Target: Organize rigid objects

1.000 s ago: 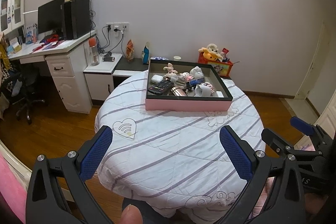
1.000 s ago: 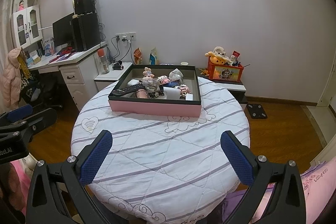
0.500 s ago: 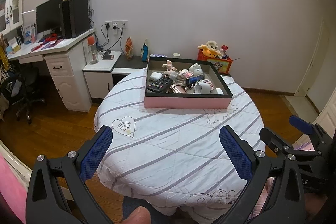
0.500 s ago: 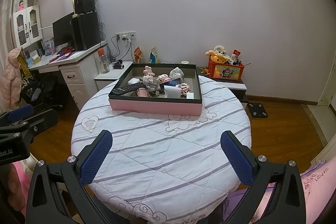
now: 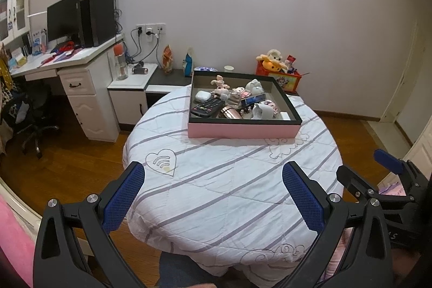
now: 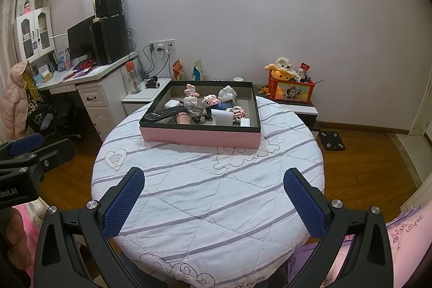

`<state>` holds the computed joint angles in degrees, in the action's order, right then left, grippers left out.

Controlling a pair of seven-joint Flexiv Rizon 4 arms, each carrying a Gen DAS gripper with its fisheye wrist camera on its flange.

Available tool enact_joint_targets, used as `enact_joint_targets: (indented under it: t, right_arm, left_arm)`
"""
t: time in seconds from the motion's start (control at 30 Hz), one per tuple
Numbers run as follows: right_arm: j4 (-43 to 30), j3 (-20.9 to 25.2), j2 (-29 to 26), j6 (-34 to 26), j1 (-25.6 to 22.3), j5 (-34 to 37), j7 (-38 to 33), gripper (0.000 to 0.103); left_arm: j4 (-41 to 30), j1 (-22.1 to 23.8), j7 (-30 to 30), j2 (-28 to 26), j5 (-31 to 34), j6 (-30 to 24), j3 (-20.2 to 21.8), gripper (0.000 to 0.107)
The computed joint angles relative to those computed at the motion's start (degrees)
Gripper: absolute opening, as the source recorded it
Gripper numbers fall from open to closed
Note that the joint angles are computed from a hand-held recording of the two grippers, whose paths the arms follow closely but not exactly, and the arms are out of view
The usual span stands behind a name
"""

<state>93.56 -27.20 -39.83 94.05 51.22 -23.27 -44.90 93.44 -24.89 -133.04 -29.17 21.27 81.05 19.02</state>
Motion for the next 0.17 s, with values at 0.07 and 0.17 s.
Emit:
enact_joint_targets:
  t: [0.07, 0.17]
  right_arm:
    - [-0.2, 0.3, 0.0, -0.1, -0.3, 0.0, -0.1, 0.103]
    - [-0.2, 0.2, 0.0, -0.1, -0.3, 0.0, -0.1, 0.103]
  left_arm:
    - [0.3, 0.3, 0.0, 0.1, -0.1, 0.7, -0.2, 0.103]
    - [0.0, -0.5, -0.5, 0.0, 0.3, 0.5, 0.8, 0.103]
